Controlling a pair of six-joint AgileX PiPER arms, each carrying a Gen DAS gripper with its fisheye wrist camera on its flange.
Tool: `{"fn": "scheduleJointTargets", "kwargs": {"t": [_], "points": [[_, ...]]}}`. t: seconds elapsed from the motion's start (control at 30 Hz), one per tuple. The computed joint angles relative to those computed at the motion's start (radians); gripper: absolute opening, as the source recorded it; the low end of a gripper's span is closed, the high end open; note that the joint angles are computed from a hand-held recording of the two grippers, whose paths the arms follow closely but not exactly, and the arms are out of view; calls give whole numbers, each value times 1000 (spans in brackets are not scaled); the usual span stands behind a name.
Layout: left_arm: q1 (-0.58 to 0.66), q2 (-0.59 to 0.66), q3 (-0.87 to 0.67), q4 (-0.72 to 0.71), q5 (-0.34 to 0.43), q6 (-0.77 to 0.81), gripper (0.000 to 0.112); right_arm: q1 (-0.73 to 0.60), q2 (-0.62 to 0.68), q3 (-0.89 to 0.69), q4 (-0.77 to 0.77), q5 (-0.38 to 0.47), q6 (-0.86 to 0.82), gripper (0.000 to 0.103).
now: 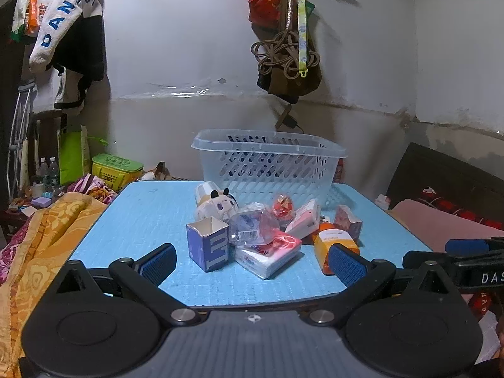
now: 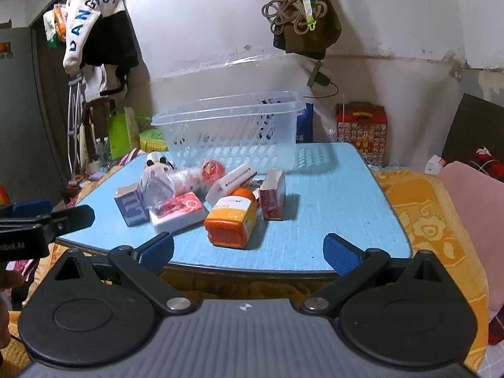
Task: Organize objects
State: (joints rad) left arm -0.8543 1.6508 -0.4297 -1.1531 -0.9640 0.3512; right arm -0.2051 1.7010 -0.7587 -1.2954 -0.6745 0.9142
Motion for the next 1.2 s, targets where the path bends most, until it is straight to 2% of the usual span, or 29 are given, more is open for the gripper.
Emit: {"fn": "scheduleJointTargets", "kwargs": {"t": [0.27,0.37,0.5,0.7,0.83,0.93,1.03,1.2], "points": [[-1,3,-8,-11,16,12,103,-31,-12,27,33,-64,-70,103],[-6,4,-6,-10,12,6,103,-41,-6,20,1,-88,-47,103],[-3,3,-3,-2,18,-2,103,-26,-12,23,16,-64,-60,103],[-18,6,-2,-10,-16,-3,103,-35,-10,30,18,-90,-78,103],[4,-5,-3,24,19,-2,103,-14,-13,24,23,-47,-75,103],[0,-4,-2,20,16,-1,103,-14,-12,24,23,-47,-72,103],[1,-6,3,19,14,-11,103,-31,-7,26,5,-82,-66,103],[-2,-4,-2,7,24,1,103,-19,-18,44,46,-62,-103,103]]}}
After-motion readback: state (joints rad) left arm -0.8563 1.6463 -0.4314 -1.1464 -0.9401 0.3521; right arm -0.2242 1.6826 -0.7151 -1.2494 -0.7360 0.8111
